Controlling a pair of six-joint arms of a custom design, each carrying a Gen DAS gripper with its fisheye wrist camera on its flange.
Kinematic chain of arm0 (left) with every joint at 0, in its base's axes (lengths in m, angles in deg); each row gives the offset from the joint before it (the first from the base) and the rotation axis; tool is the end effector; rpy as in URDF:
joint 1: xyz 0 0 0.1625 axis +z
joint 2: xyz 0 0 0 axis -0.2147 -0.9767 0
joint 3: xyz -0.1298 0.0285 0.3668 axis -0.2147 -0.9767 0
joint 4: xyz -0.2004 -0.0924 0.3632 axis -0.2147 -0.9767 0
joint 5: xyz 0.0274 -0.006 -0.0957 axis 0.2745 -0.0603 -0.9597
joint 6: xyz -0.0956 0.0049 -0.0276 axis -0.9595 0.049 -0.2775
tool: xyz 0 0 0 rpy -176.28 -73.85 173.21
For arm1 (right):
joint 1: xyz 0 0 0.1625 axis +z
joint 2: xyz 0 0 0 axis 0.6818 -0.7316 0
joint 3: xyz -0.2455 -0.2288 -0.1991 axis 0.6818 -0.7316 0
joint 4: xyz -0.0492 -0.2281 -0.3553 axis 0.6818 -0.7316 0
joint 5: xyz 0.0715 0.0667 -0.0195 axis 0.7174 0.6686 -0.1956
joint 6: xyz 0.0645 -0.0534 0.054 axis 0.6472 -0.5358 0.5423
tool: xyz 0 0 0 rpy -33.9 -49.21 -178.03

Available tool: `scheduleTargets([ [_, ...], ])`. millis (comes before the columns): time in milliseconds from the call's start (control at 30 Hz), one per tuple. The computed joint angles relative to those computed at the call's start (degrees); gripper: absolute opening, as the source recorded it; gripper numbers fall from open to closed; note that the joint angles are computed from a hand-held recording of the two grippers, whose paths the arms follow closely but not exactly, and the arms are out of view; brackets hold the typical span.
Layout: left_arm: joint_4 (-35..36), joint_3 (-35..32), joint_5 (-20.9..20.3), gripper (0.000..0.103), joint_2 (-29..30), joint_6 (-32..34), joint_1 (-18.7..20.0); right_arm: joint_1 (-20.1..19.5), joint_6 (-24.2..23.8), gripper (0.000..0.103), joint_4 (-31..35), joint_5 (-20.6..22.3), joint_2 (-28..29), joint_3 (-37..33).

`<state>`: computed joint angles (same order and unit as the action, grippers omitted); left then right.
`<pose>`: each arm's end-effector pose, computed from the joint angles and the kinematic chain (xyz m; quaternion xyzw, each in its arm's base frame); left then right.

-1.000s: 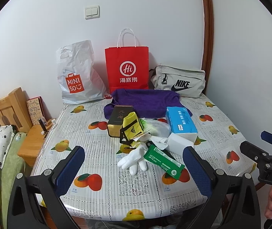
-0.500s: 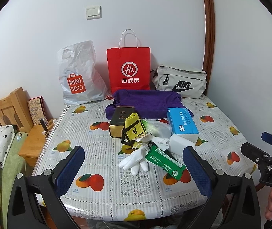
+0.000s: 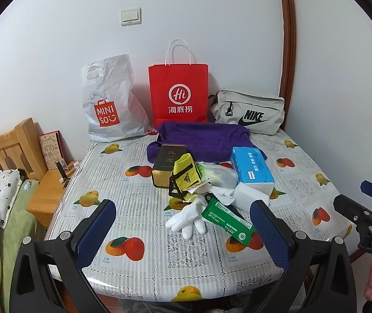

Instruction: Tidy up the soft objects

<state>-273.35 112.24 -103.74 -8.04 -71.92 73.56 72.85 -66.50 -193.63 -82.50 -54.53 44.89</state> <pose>-0.0291 -0.5196 0.3557 0.0081 0.7671 -0.4825 0.4227 0.4022 -0.6253 -0.0151 0.3564 -0.8619 0.2864 0.2191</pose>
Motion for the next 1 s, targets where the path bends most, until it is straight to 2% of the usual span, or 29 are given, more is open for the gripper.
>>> scheduleTargets([
  [300,-0.79,-0.23,0.11,0.103,0.36,0.74,0.06,-0.13,-0.56,0.103,-1.02,0.95,0.38,-0.08],
  [400,1.88,-0.37,-1.00,0.103,-0.38,-0.96,0.68,-0.41,-0.61,0.103,-1.36,1.80,0.90,-0.49],
  [567,10.65,-2.42,-4.00,0.103,-0.43,-7.66,4.41,-1.20,-0.94,0.103,-1.34,2.70,2.33,-1.61],
  [633,11.70,-2.92,-5.87,0.103,0.21,-8.55,6.15,-1.52,-1.19,0.103,-1.09,2.61,3.12,-2.32],
  [1000,9.97,-6.20,-11.23,0.103,5.85,-5.85,13.60,-3.84,0.21,0.103,5.19,2.49,7.89,-7.96],
])
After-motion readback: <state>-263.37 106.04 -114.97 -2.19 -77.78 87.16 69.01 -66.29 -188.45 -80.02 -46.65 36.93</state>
